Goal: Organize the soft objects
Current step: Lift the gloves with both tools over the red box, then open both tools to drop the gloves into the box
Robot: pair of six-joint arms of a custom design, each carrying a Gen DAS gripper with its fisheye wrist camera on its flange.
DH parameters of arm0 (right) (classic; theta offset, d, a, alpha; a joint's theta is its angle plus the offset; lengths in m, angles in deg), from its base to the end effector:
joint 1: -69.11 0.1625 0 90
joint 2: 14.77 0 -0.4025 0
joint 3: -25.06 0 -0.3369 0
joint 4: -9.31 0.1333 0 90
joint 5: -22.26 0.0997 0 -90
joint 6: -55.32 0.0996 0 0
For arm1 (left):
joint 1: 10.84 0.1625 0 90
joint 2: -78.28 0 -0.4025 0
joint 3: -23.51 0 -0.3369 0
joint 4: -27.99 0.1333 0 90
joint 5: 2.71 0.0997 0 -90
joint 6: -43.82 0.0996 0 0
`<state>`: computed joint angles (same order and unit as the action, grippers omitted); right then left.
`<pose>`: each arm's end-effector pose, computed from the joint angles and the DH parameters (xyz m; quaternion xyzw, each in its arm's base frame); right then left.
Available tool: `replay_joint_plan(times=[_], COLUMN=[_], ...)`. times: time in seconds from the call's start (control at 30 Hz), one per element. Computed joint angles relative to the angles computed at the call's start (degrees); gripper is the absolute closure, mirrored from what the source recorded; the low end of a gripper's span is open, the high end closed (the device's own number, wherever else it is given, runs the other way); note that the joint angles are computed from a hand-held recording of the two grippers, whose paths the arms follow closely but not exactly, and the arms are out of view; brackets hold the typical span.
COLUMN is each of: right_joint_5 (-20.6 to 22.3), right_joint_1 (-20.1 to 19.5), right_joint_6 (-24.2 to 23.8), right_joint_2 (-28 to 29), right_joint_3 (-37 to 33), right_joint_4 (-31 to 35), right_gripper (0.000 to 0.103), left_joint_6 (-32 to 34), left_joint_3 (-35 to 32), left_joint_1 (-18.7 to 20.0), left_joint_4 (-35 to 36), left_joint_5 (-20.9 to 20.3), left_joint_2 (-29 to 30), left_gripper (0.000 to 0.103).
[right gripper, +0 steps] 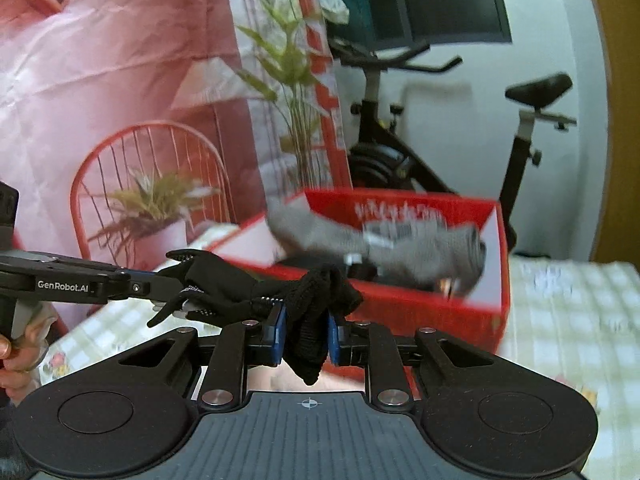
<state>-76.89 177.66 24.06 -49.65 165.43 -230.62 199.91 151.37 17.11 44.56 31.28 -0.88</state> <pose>0.2323 -0.3231 0.0676 0.3612 -0.8497 0.3665 0.1151 -0.1027 -0.2989 0.2124 0.1867 0.8479 -0.4510 0.2067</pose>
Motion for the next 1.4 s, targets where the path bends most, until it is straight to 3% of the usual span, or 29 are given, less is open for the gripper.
replay_joint_plan(times=[0.2, 0.53, 0.83, 0.93, 0.97, 1.03, 1.07, 1.13, 1.17, 1.27, 1.33, 1.4], right_joint_5=[-1.9, -6.1, -10.4, -11.9, -12.5, -14.2, -15.1, -16.7, -17.2, -18.1, -18.3, -17.0], right_joint_1=[2.4, 0.7, -0.4, -0.1, 0.0, 0.4, 0.7, 1.1, 1.2, 1.6, 1.8, 1.5], right_joint_6=[0.3, 5.2, 6.8, 5.8, 5.7, 5.3, 4.8, 2.8, 1.8, -0.7, -2.7, -5.0], right_joint_2=[-3.4, -1.9, 0.0, 0.3, 0.3, 0.9, 1.3, 2.3, 2.6, 3.5, 4.6, 5.7], right_joint_3=[-5.3, -13.6, -18.0, -18.3, -18.5, -18.9, -19.1, -19.2, -19.2, -18.7, -18.1, -17.0], right_joint_4=[8.9, 16.8, 21.4, 21.5, 21.6, 20.8, 19.8, 17.2, 16.1, 12.6, 8.8, 3.4], right_gripper=[0.084, 0.084, 0.083, 0.08, 0.078, 0.072, 0.069, 0.044, 0.038, 0.03, 0.012, 0.009], left_joint_6=[7.2, 13.6, 14.8, 15.6, 15.8, 16.4, 16.5, 16.1, 16.2, 16.7, 16.3, 16.0], left_joint_3=[-5.0, -15.6, -18.4, -18.7, -18.6, -17.8, -17.5, -17.5, -17.4, -15.7, -14.8, -13.3], left_joint_1=[3.6, 14.0, 16.6, 16.7, 16.7, 16.4, 16.2, 15.9, 15.7, 15.0, 14.3, 13.3], left_joint_4=[-2.0, 0.1, 1.7, 2.1, 1.8, 0.7, 0.5, 1.2, 1.2, -0.4, -1.4, -2.8], left_joint_5=[0.8, 6.8, 7.0, 6.0, 5.6, 4.8, 4.5, 4.0, 3.8, 3.8, 3.0, 1.6], left_joint_2=[-0.6, 4.5, 8.3, 8.6, 8.4, 7.7, 7.4, 7.5, 7.5, 5.9, 5.2, 4.2], left_gripper=[0.093, 0.092, 0.092, 0.078, 0.064, 0.051, 0.05, 0.047, 0.044, 0.036, 0.028, 0.024])
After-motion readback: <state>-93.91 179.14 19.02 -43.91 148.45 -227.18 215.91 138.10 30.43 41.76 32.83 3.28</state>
